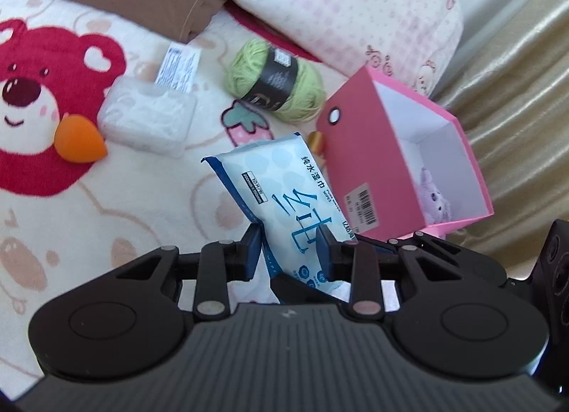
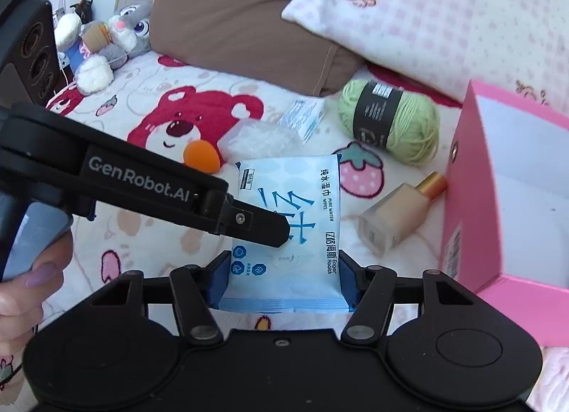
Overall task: Organize objects
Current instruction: 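Carry the wet-wipes pack with the left gripper into the pink box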
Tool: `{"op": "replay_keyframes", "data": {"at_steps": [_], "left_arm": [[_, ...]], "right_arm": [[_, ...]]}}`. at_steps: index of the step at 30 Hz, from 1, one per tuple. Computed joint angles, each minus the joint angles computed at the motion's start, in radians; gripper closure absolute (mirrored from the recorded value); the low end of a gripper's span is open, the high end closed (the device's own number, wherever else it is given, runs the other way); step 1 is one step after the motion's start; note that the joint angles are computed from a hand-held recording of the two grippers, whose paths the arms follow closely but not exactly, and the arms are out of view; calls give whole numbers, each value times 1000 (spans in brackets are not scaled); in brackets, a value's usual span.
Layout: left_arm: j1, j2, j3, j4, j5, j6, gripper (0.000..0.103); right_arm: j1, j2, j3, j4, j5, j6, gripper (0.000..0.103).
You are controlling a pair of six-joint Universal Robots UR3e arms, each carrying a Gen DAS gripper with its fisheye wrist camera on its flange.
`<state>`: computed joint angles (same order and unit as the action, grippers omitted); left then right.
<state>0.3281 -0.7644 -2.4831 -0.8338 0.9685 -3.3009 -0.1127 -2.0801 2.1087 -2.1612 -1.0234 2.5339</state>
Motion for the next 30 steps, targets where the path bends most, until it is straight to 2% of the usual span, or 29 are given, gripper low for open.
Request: {"op": "replay_keyframes", "data": {"at_steps": [4, 8, 12, 16, 19, 24, 27, 30], "left_arm": [[-104, -74, 176, -2, 31, -16, 72], [-252, -260, 410, 4, 100, -44, 71], [-371, -505, 739, -159, 156, -80, 71], [-448, -692, 936, -166, 175, -113, 71], [-508, -842, 1090, -175, 210, -142, 71], [-573, -1123, 1401, -304, 269, -161, 71], [-623, -1281, 1559, -363, 335, -154, 72], [-634, -1405, 1676, -423, 343, -165, 72]], "right_arm": [[-134, -138, -94, 187, 85, -36, 37], [-294, -194, -238, 397, 165, -127, 38], [-381, -95, -441, 594, 170, -164, 38], [-406, -9, -527, 562, 138, -125, 38], [-394, 82, -564, 482, 99, -55, 39], [-392, 280, -659, 465, 64, 30, 39], [-369, 372, -651, 404, 25, 64, 39], [-354, 441, -616, 346, -5, 79, 40]]}}
